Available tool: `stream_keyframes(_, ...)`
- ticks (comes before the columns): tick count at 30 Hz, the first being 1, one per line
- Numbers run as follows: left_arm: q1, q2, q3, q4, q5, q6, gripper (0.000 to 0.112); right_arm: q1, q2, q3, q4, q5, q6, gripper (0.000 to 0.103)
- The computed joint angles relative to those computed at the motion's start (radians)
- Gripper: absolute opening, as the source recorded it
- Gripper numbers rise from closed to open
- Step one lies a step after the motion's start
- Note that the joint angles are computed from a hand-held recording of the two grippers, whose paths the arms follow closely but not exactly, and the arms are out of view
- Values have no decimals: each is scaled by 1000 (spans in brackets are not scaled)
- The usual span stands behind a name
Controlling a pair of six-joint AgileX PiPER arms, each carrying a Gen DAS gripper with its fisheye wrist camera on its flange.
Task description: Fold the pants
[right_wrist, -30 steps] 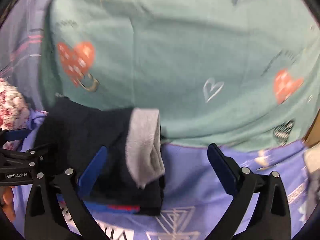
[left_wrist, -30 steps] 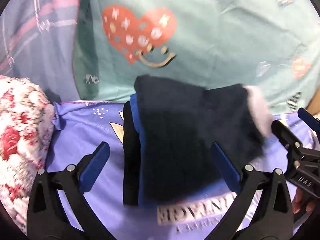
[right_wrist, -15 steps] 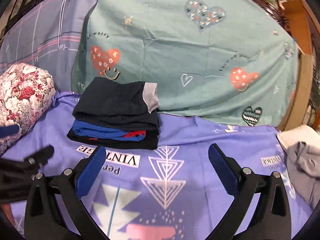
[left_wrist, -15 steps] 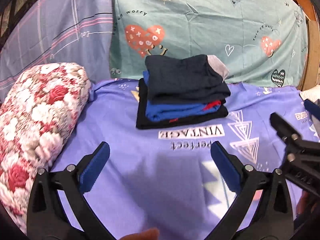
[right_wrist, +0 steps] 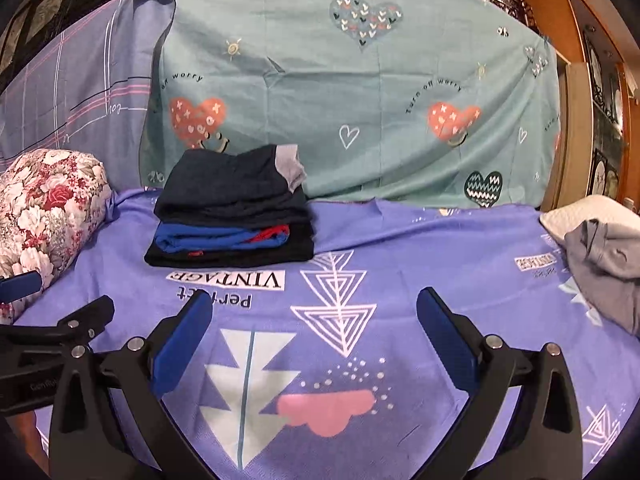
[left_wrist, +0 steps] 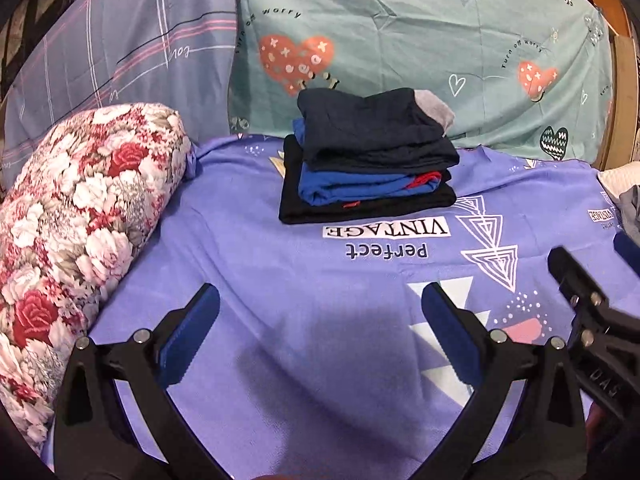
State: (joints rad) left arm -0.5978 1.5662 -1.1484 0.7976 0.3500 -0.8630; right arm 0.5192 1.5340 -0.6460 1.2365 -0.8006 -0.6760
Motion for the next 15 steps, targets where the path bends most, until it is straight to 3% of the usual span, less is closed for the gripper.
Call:
stream_keyframes(7, 19, 9, 8, -10, -9, -6, 101, 5, 32, 4, -33, 17, 12, 102)
stream_keyframes(15, -2, 8, 26, 90, 5, -97, 101, 3, 42, 11, -50, 39, 30, 102)
